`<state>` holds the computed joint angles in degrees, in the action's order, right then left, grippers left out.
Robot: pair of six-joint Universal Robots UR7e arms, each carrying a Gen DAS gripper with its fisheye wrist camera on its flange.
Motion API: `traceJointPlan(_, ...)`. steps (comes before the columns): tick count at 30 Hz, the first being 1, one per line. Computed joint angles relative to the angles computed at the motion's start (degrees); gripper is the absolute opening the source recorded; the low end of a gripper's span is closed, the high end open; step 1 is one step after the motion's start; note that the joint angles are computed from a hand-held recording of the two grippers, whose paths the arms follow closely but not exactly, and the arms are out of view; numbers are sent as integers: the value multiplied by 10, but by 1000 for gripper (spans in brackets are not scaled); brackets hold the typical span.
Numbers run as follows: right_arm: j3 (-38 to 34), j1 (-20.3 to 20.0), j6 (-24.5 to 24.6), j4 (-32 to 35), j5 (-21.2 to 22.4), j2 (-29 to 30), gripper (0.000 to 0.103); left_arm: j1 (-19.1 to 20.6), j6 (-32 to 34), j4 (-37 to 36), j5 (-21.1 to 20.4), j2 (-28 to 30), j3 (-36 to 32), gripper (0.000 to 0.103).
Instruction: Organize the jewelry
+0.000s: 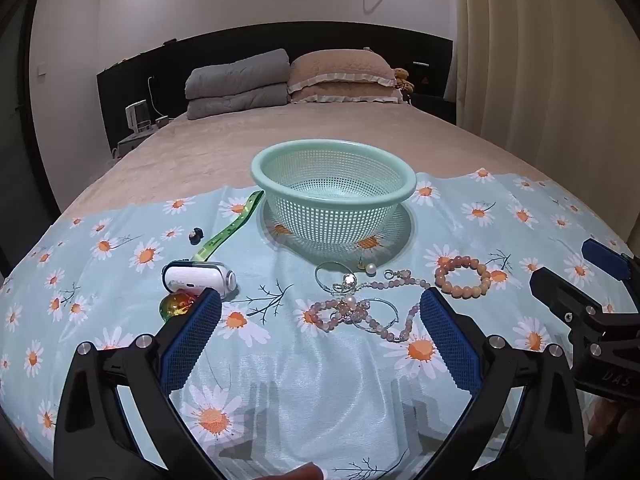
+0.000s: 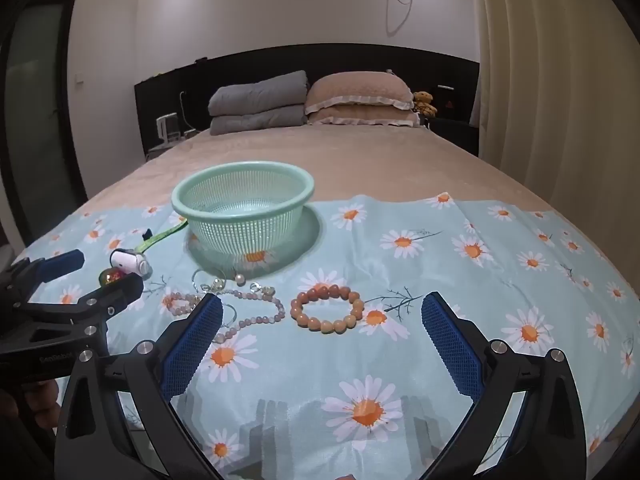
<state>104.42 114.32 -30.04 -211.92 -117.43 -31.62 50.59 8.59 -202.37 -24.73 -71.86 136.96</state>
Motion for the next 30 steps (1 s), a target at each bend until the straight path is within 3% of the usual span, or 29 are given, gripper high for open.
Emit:
traceJointPlan(9,0,0,1,6,2,-1,96,-9,-33,28,13,-8,7,97)
traceJointPlan(10,-5,4,-3,6,-6,3,95,1,-14,19,-4,-7,0,97)
traceJointPlan(30,-5,0,4,18,-5,1,96,6,-17,27,-12,-7,0,97)
